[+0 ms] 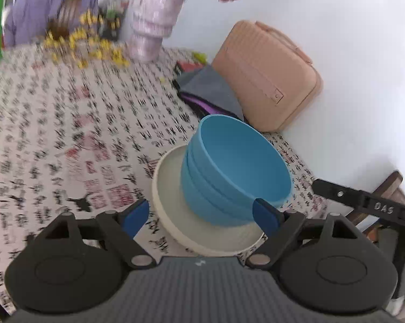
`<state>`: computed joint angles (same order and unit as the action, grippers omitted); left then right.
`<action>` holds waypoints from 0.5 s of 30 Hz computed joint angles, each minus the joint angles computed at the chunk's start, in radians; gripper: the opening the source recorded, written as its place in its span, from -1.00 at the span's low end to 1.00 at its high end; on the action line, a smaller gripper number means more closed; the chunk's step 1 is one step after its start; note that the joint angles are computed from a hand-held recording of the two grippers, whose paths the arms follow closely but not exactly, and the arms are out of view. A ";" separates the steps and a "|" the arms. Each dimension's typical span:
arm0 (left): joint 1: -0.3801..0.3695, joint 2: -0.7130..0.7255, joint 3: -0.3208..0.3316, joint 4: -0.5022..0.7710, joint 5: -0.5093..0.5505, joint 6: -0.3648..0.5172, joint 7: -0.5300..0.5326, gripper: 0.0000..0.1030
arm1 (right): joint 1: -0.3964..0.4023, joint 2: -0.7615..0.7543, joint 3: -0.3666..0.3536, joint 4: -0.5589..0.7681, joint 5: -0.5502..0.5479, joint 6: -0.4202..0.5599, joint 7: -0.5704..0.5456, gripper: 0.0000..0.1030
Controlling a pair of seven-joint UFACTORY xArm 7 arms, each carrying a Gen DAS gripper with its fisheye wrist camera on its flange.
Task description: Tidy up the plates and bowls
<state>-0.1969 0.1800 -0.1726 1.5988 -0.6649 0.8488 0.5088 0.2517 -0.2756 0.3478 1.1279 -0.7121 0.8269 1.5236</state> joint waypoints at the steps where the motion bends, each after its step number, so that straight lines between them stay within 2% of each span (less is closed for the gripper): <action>1: 0.000 -0.045 0.000 -0.062 -0.004 -0.046 0.024 0.67 | 0.001 -0.010 0.026 -0.002 -0.038 0.023 0.019 0.49; 5: -0.021 -0.229 0.022 -0.318 -0.077 -0.253 0.120 0.69 | 0.029 -0.010 0.123 0.009 -0.167 0.132 0.092 0.58; 9: -0.069 -0.393 0.062 -0.534 -0.128 -0.438 0.182 0.79 | 0.097 0.016 0.170 0.007 -0.264 0.170 0.141 0.68; 13: -0.102 -0.540 0.099 -0.711 -0.125 -0.531 0.161 0.88 | 0.162 0.066 0.215 0.010 -0.366 0.232 0.240 0.69; 15: -0.108 -0.624 0.094 -0.823 -0.104 -0.627 0.141 0.90 | 0.196 0.092 0.234 0.006 -0.434 0.260 0.283 0.70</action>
